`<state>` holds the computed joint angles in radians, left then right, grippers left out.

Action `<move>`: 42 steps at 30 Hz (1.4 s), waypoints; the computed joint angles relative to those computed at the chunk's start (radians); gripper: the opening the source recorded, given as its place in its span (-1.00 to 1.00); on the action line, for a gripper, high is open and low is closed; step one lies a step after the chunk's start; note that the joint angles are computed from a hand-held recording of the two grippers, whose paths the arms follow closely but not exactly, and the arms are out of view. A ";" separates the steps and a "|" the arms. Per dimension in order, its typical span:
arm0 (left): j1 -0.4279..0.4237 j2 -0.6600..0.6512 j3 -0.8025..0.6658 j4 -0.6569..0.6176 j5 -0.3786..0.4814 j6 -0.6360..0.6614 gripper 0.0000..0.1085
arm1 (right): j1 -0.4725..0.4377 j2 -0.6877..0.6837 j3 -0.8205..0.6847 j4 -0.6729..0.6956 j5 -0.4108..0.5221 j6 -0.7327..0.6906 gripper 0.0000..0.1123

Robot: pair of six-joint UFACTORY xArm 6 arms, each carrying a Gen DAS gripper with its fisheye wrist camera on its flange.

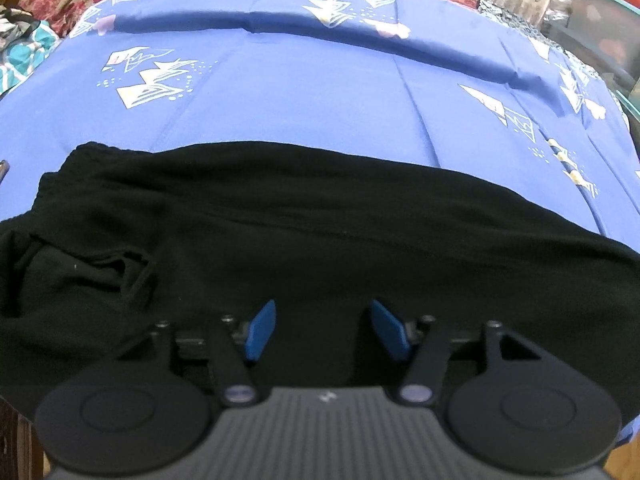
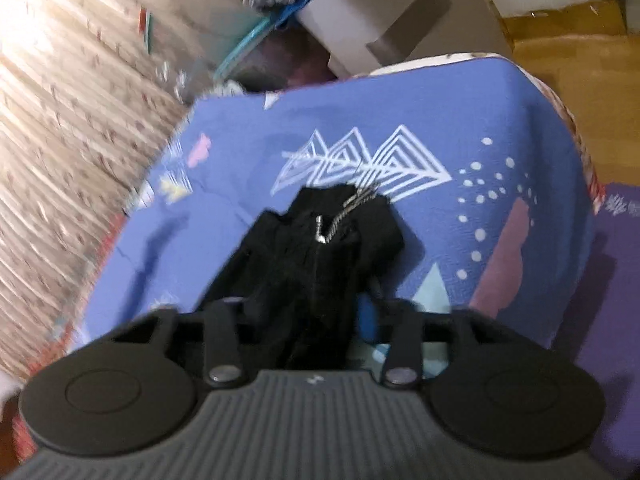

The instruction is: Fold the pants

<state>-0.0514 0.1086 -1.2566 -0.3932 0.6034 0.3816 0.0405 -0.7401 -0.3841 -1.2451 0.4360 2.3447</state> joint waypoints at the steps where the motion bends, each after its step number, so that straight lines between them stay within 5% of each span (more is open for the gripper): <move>1: -0.001 0.001 0.002 0.009 -0.008 -0.002 0.00 | 0.019 0.009 -0.014 0.026 0.023 -0.038 -0.81; 11: -0.008 0.014 0.006 0.029 -0.039 0.005 0.05 | 0.275 0.106 -0.199 -0.122 0.219 -0.241 -0.82; 16: 0.008 0.016 -0.006 -0.036 -0.012 0.040 0.05 | 0.325 0.243 -0.313 -0.135 0.141 -0.384 -0.82; 21: 0.023 0.016 -0.015 -0.078 0.015 0.068 0.05 | 0.323 0.438 -0.417 0.110 -0.082 -0.865 -0.82; 25: 0.032 0.009 -0.022 -0.101 0.046 0.082 0.13 | 0.397 0.554 -0.481 0.347 0.037 -1.224 -0.68; 29: 0.035 -0.034 -0.022 -0.210 0.106 0.174 0.18 | 0.366 0.527 -0.456 0.362 -0.030 -1.234 -0.34; 34: -0.029 -0.051 -0.089 -0.371 0.219 0.333 0.59 | 0.355 0.500 -0.434 0.281 -0.061 -1.136 -0.34; 42: -0.221 0.191 -0.398 -0.359 0.471 0.196 0.77 | 0.339 0.410 -0.354 0.148 -0.091 -0.966 -0.26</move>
